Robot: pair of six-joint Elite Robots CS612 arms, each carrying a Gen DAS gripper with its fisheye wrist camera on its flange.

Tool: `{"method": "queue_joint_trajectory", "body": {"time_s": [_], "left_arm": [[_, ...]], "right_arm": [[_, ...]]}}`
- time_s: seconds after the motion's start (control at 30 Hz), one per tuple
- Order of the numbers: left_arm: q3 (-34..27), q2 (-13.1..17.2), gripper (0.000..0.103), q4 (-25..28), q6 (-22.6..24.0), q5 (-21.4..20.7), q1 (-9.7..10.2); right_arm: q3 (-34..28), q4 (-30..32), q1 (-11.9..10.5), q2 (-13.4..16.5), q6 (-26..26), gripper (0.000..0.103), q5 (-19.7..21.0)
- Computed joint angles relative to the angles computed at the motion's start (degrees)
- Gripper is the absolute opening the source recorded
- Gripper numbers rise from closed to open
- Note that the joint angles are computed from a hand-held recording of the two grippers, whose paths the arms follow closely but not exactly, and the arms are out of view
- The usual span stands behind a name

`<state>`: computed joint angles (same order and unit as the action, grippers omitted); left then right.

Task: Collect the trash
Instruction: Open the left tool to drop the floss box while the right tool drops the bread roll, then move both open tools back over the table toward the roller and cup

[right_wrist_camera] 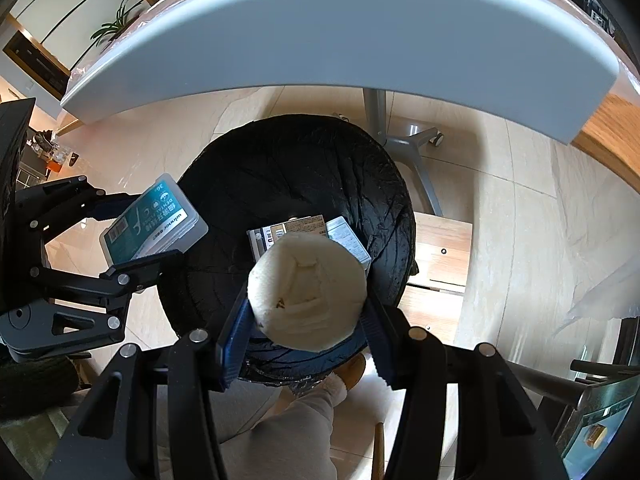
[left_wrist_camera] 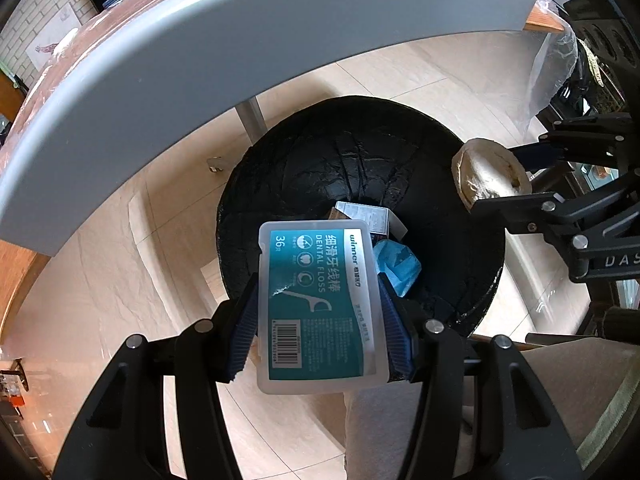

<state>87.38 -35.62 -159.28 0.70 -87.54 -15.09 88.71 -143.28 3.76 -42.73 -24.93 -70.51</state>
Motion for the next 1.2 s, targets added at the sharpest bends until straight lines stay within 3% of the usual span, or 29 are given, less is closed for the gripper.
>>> {"method": "queue_joint_trajectory", "body": {"time_s": [0.1, 0.13, 0.2, 0.67, 1.2], "left_arm": [[0.24, 0.00, 0.058, -1.51, -0.38, 0.27, 0.02], [0.27, -0.07, 0.061, -1.59, -0.59, 0.49, 0.03], [0.31, -0.12, 0.073, -2.12, -1.22, 0.63, 0.14], [0.04, 0.25, 0.083, -2.61, -1.79, -0.57, 0.60], [0.63, -0.22, 0.085, -2.33, -1.97, -0.47, 0.46]], "right_arm": [[0.29, -0.89, 0.00, -0.20, 0.77, 0.056, 0.06], [0.32, -1.01, -0.06, -0.22, 1.11, 0.064, 0.34], [0.54, -1.37, -0.19, -0.39, 1.58, 0.068, 0.89], [0.14, -0.58, -0.29, -0.15, 2.34, 0.088, 1.12], [0.73, -0.36, -1.03, -0.90, 3.50, 0.090, 1.55]]}}
